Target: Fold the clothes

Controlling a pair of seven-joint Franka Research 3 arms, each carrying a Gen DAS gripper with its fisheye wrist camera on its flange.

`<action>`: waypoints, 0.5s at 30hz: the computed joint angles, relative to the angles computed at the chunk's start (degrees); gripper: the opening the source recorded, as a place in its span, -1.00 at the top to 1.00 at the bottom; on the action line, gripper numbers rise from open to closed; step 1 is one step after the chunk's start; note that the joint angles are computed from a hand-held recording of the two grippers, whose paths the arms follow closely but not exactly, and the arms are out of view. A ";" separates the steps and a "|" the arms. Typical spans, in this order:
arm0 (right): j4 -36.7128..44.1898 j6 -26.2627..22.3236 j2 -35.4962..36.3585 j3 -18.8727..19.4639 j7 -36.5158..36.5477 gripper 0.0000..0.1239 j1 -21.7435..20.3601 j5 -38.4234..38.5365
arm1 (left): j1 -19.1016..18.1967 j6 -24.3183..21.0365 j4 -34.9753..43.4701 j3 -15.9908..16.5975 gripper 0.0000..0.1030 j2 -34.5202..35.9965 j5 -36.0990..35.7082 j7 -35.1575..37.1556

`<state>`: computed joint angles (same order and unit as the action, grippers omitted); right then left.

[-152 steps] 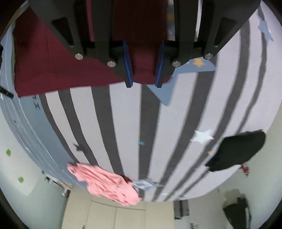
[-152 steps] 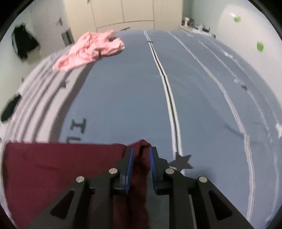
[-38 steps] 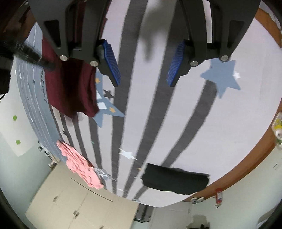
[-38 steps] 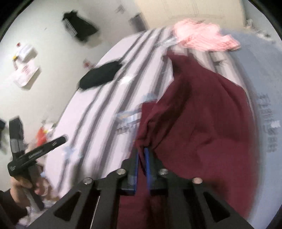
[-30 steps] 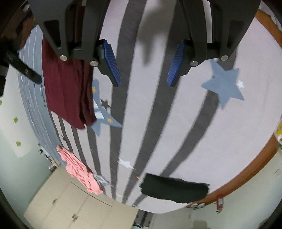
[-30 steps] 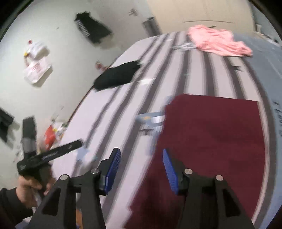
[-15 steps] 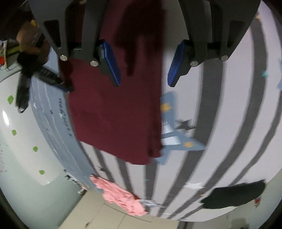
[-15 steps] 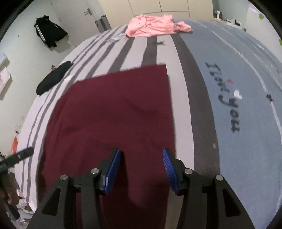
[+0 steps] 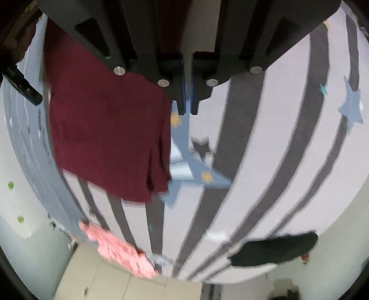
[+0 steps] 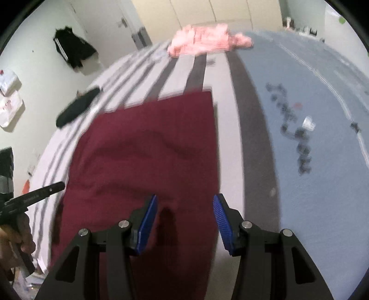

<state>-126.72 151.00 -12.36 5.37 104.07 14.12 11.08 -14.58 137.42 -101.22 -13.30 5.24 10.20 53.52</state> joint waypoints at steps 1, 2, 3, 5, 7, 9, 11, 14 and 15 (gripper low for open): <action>1.10 0.60 0.88 -0.16 0.07 0.25 -0.12 0.15 | -0.07 0.56 2.08 -0.15 0.96 1.62 -0.10 1.34; 2.23 1.19 1.77 -0.33 0.14 0.25 -0.23 0.30 | -0.21 1.27 4.36 -0.44 0.96 3.59 -0.66 2.71; 3.71 1.78 3.23 -0.55 -0.30 0.25 -0.19 0.64 | -0.38 1.94 6.77 -0.77 0.96 5.68 -1.34 4.12; 7.73 2.86 7.34 -0.74 -1.16 0.31 -0.05 0.67 | -1.33 2.67 12.09 -1.21 0.96 10.22 -0.99 6.16; 12.41 3.73 12.19 -0.83 -1.84 0.34 0.33 0.07 | -2.54 2.20 18.12 -1.10 0.96 15.30 0.19 7.89; 17.43 4.00 17.23 -1.11 -2.33 0.35 0.87 -0.45 | -3.99 0.01 24.72 -0.36 0.96 20.33 1.42 8.42; 21.01 2.84 20.84 -1.63 -2.46 0.35 1.31 -0.66 | -6.11 -4.37 29.84 2.01 0.96 24.12 4.39 6.18; 22.65 1.85 23.70 -3.00 -1.69 0.50 1.86 -2.81 | -4.14 -3.51 27.55 2.54 0.96 23.91 2.64 2.33; 22.40 3.16 24.14 -3.52 -1.18 0.62 2.14 -3.91 | -2.96 -1.85 26.62 1.80 0.96 23.73 0.91 2.38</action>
